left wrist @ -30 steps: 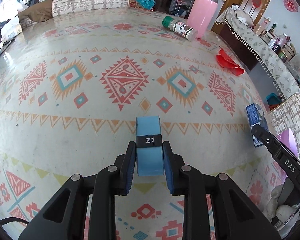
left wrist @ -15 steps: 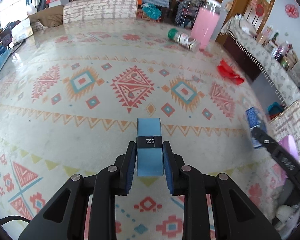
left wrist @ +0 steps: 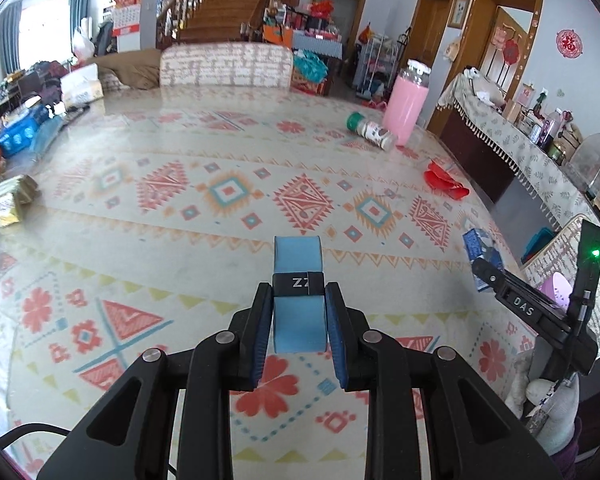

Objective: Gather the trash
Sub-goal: 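Carry the tissue box and tape roll toward the lilac basket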

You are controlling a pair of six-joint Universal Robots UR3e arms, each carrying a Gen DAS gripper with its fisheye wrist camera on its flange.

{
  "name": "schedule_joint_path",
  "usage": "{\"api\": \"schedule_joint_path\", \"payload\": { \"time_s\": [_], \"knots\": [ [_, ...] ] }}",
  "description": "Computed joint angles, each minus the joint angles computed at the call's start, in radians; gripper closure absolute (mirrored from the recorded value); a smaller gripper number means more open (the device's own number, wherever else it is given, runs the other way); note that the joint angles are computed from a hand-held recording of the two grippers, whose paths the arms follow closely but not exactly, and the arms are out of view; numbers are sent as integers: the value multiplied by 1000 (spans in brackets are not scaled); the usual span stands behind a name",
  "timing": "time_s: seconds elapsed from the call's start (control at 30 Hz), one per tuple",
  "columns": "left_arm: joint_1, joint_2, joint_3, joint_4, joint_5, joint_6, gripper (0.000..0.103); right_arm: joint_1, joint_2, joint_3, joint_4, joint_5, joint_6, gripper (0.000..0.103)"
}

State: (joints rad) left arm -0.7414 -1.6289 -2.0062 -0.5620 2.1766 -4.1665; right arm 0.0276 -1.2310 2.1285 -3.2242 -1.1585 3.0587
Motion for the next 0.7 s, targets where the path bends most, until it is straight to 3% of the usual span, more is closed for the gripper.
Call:
{"api": "schedule_joint_path", "payload": {
  "time_s": [0.23,0.7],
  "knots": [
    [-81,53,6,-109,115,-63,78,-53,-189,163,16,96,-35,47],
    [-202,50,58,-163,213,-98,78,-105,-661,428,180,189,-158,47]
  ]
}}
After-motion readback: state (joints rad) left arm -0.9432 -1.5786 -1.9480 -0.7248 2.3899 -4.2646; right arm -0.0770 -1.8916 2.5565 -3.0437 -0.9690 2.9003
